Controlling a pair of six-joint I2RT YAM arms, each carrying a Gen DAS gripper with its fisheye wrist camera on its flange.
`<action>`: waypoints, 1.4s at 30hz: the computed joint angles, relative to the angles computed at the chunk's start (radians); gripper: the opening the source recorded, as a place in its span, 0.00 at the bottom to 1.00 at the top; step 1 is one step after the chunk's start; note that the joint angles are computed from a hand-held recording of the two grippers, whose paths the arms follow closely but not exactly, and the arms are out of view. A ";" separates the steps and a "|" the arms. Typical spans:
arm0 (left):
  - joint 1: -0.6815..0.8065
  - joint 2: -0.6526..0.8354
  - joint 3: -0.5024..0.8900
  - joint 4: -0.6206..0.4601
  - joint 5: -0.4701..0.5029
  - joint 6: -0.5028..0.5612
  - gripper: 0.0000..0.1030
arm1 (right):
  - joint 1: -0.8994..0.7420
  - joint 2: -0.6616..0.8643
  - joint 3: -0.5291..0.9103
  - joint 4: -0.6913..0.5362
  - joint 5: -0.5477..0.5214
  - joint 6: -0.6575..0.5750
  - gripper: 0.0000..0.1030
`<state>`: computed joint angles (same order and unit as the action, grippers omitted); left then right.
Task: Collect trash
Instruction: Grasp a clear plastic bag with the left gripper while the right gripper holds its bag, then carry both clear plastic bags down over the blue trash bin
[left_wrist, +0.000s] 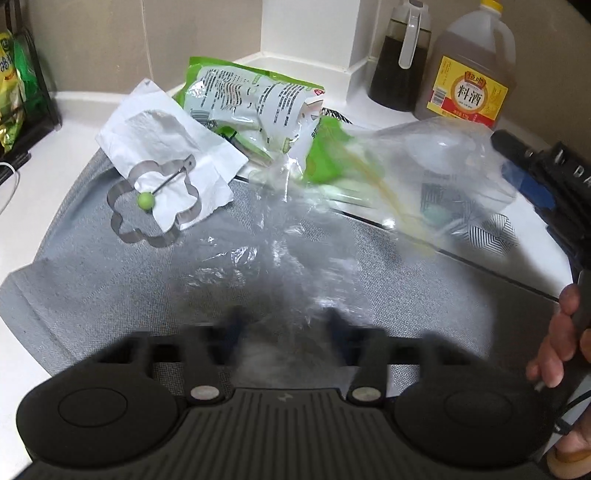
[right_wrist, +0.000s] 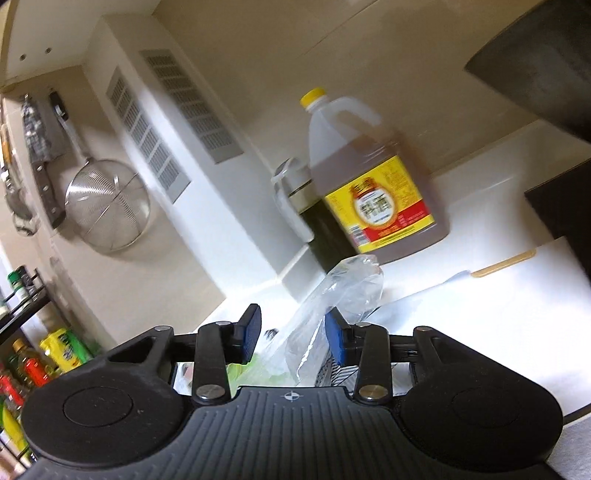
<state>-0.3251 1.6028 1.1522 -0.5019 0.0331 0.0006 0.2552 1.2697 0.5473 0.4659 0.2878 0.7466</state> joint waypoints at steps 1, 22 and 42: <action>0.009 0.002 0.014 -0.017 0.020 0.001 0.03 | 0.002 0.004 0.001 0.004 -0.011 -0.018 0.09; 0.351 -0.558 -0.110 -0.137 0.279 0.112 0.02 | 0.143 -0.065 -0.125 0.378 0.304 -0.278 0.04; 1.295 -0.759 -0.286 -0.755 0.793 0.989 0.02 | 0.619 -0.453 0.020 -0.263 0.637 -0.419 0.03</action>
<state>0.9696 0.8440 0.8665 -1.2566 0.8261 0.9901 0.8743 0.8167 0.5677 0.2025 0.9249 0.3276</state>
